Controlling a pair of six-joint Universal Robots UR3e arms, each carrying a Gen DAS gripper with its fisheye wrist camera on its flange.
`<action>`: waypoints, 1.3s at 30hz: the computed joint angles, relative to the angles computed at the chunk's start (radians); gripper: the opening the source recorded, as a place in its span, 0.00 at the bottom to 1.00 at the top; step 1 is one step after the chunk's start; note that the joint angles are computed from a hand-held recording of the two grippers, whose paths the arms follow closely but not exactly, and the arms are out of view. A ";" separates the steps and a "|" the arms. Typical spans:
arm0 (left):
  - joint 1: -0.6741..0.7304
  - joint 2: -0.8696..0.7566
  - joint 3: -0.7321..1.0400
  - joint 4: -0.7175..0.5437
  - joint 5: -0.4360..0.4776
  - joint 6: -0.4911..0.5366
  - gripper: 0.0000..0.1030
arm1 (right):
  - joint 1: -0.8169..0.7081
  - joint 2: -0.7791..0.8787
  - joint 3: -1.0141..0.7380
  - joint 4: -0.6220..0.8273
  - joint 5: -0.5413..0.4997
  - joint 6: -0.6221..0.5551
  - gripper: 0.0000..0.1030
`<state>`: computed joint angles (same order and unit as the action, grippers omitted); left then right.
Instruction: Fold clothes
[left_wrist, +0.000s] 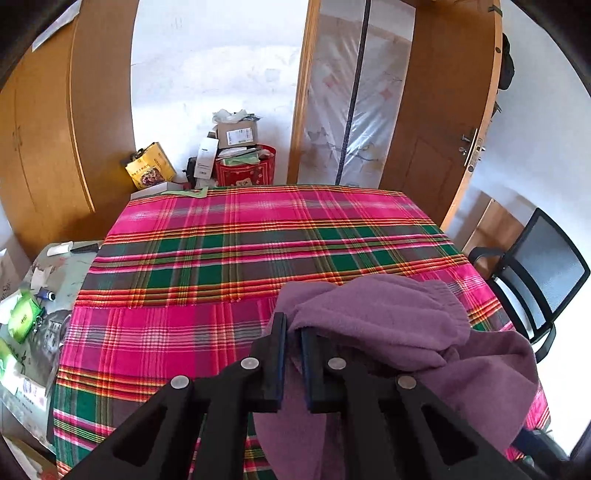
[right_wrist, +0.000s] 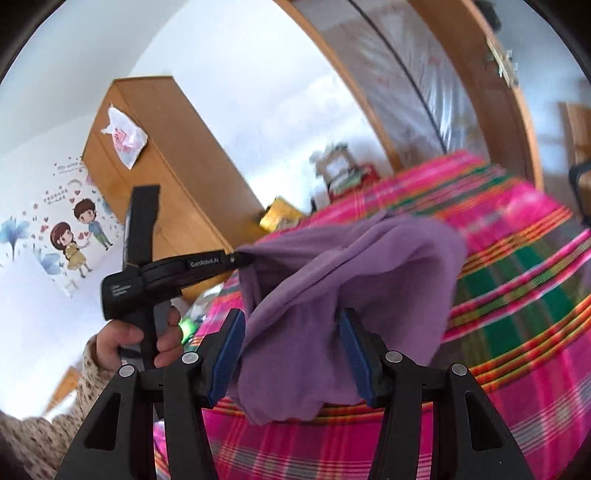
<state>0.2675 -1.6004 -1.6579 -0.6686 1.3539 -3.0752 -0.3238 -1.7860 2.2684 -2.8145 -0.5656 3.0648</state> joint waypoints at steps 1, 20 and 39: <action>-0.003 0.002 -0.002 -0.001 0.000 0.006 0.07 | 0.014 0.037 -0.024 -0.006 -0.007 0.028 0.54; 0.175 0.104 -0.036 -0.055 -0.090 -0.024 0.02 | 0.027 0.229 -0.192 -0.201 -0.160 0.217 0.08; 0.295 0.258 -0.245 -0.113 -0.104 0.035 0.02 | -0.038 0.199 -0.253 -0.182 -0.483 0.086 0.08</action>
